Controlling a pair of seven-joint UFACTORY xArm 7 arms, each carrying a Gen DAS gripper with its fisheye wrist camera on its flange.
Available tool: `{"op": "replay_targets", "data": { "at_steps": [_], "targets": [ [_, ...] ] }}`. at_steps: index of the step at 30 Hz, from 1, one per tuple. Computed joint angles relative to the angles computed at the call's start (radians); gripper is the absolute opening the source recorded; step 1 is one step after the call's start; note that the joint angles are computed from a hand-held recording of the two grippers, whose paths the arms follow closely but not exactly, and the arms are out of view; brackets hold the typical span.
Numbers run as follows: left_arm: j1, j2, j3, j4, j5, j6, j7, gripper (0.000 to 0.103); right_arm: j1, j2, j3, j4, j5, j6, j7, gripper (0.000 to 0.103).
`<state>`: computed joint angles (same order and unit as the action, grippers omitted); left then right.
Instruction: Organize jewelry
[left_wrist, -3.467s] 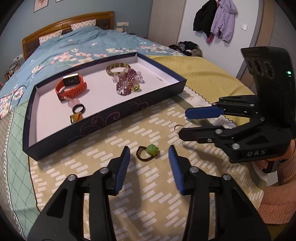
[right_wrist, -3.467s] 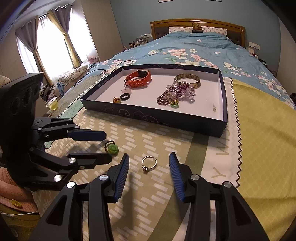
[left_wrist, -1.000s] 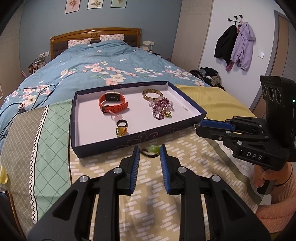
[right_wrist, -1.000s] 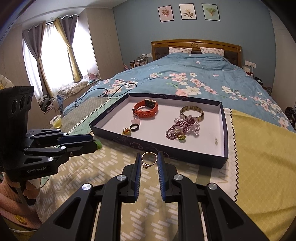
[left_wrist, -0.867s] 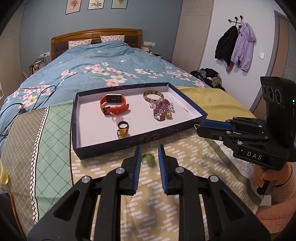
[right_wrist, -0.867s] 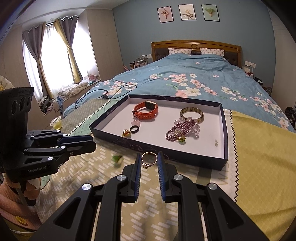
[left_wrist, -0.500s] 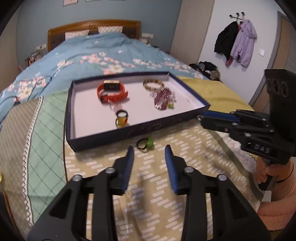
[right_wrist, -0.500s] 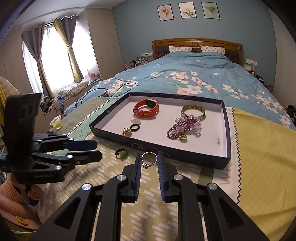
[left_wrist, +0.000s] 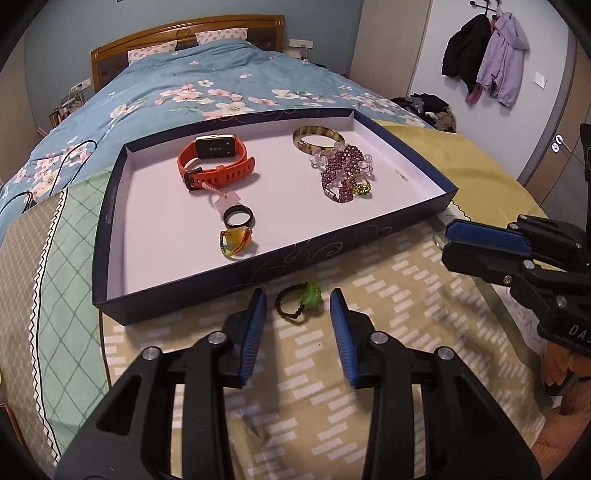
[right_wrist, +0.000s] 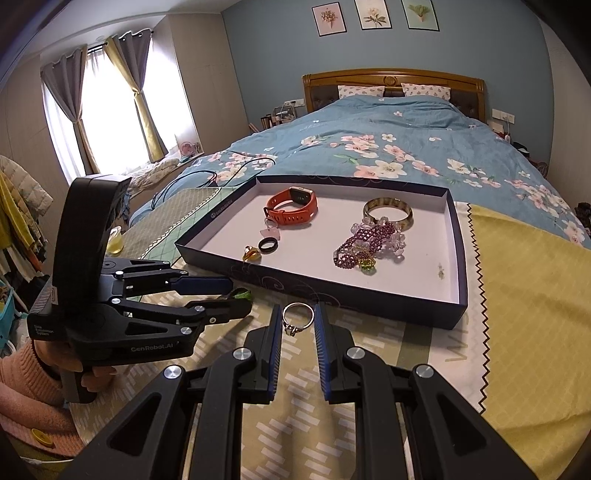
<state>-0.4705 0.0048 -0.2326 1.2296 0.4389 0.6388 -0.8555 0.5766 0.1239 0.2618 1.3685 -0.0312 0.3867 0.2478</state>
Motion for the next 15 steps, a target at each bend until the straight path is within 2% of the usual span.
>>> {"op": "replay_targets", "data": {
  "at_steps": [6,15],
  "targets": [
    [-0.002,-0.002,0.0,-0.002,0.003,-0.003,-0.008,0.024,-0.001,0.001,0.001,-0.001,0.009,-0.004,-0.007,0.015],
    [0.014,-0.082,-0.018,-0.078,0.001,-0.067,-0.045,0.023,-0.002,-0.006,-0.003,-0.008,-0.003,-0.029,0.009,0.015]
  ]
}}
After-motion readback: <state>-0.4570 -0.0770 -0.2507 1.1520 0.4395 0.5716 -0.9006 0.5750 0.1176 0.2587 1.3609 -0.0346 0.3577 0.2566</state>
